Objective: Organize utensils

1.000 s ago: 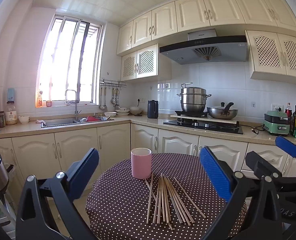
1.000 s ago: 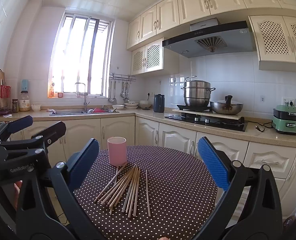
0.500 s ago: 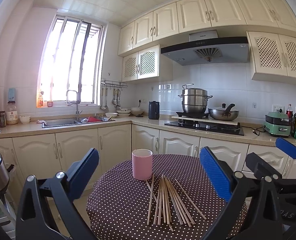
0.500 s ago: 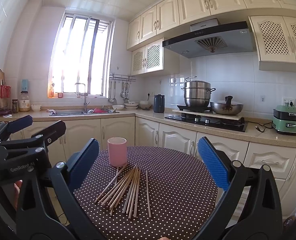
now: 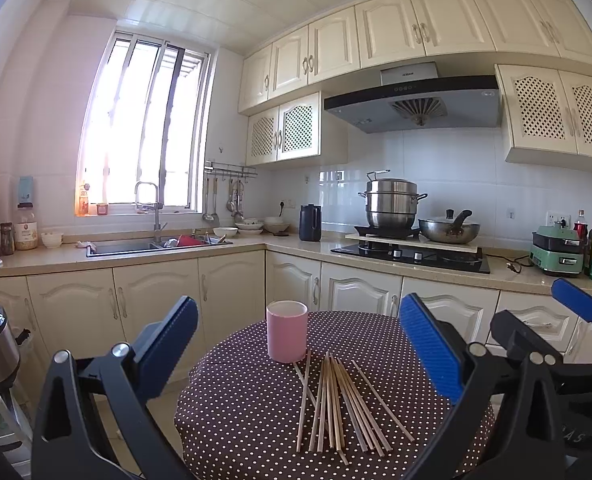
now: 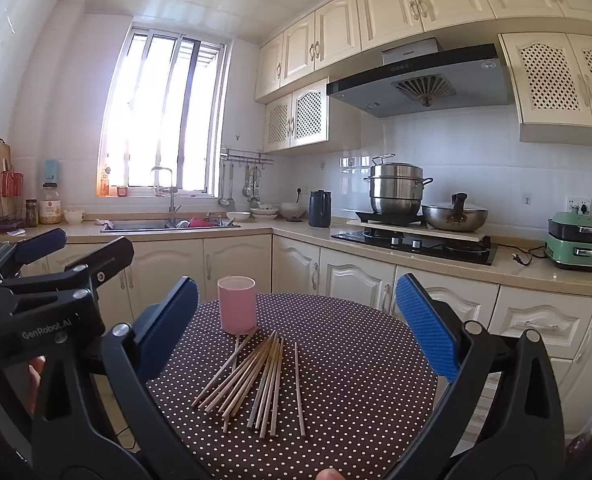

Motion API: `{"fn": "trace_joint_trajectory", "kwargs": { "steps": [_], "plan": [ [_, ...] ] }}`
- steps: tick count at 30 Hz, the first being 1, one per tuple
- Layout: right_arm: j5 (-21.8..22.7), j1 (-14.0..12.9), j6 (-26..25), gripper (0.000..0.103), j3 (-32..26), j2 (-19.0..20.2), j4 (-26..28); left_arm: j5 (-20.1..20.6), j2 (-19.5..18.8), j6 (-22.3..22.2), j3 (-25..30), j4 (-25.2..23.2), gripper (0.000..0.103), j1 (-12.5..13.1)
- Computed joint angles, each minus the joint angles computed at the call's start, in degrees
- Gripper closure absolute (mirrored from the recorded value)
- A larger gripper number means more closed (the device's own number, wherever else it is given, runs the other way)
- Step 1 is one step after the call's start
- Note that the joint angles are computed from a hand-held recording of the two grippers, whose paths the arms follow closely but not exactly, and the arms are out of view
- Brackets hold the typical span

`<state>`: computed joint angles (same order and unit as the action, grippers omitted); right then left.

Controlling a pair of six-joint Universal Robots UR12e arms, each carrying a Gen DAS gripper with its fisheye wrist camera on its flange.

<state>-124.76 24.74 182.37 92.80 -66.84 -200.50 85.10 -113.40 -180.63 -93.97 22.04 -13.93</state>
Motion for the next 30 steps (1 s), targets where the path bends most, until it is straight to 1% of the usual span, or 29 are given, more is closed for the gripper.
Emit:
{"fn": "trace_joint_trajectory", "kwargs": {
  "steps": [7,15,19,27,30],
  "plan": [
    [0.94,-0.04,-1.04,0.006,0.03,0.05,-0.79,0.61,0.06,0.00,0.13,0.02,0.004,-0.12],
    [1.06,-0.07,-0.94,0.006,-0.05,-0.04,-0.56,1.07,0.18,0.17,0.25,-0.06,0.004,-0.31],
    [0.52,-0.02,-1.07,0.006,0.07,-0.21,-0.94,1.12,0.34,0.43,0.22,0.13,0.004,-0.48],
    [-1.49,0.27,-2.87,0.006,0.22,0.28,-4.02,1.32,0.20,0.72,0.47,0.33,0.004,-0.80],
    [-1.66,0.05,-3.37,0.006,0.09,0.53,-4.50,1.14,-0.49,1.43,0.81,1.96,0.004,-0.91]
  ]
}}
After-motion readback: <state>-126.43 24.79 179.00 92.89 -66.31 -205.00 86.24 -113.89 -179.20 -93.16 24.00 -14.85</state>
